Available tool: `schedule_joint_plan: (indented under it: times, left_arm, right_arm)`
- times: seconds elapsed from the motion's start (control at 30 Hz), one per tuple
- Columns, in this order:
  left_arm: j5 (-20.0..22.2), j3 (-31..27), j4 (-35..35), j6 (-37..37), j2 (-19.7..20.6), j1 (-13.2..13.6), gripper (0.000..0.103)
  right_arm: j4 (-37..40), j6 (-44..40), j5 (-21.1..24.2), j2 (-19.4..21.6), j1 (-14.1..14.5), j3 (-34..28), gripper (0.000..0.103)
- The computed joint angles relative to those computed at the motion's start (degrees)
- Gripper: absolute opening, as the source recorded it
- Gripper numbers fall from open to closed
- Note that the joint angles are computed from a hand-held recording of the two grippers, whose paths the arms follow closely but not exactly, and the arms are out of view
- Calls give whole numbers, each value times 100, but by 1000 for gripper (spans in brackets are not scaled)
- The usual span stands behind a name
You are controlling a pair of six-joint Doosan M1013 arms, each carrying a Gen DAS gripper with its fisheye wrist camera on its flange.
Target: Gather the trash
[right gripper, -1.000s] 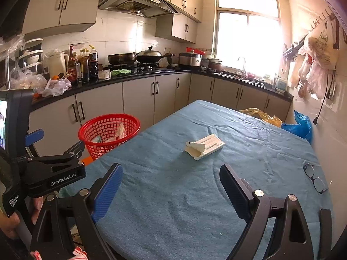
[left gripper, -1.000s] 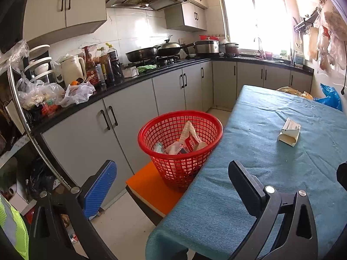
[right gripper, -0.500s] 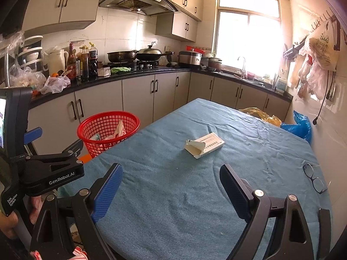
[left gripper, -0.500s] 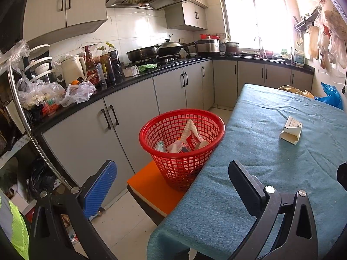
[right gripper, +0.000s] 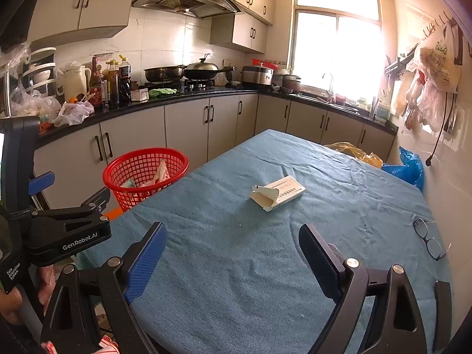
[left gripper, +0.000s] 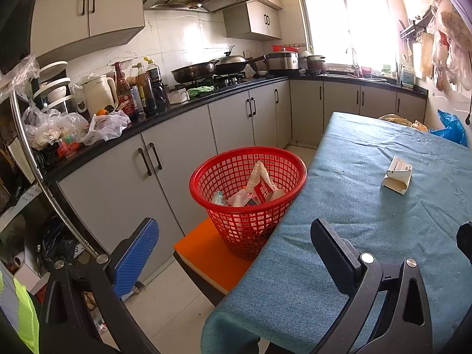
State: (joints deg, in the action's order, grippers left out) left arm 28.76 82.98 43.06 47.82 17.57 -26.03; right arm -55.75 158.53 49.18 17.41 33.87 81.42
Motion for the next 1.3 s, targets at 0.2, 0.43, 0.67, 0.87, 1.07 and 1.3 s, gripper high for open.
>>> schedule_joint_plan:
  times: [0.2, 0.43, 0.67, 0.87, 1.07, 1.3]
  left_arm:
    - [-14, 16, 15, 2, -6, 12, 102]
    - [-14, 23, 33, 1, -8, 14, 102]
    - [-12, 28, 44, -27, -11, 11, 102]
    - [-15, 33, 31, 20, -15, 22, 102]
    - [-27, 31, 1, 55, -13, 17, 102]
    - [-102, -235, -2278, 2404, 84, 48, 102]
  right_arm:
    - [1, 0, -8, 0, -3, -3, 93]
    - [15, -2, -3, 1, -5, -2, 93]
    - [4, 6, -11, -2, -3, 16, 93]
    - [3, 24, -14, -3, -9, 43, 94]
    - [17, 40, -7, -4, -19, 56, 93]
    - [76, 397, 100, -131, -198, 269, 93]
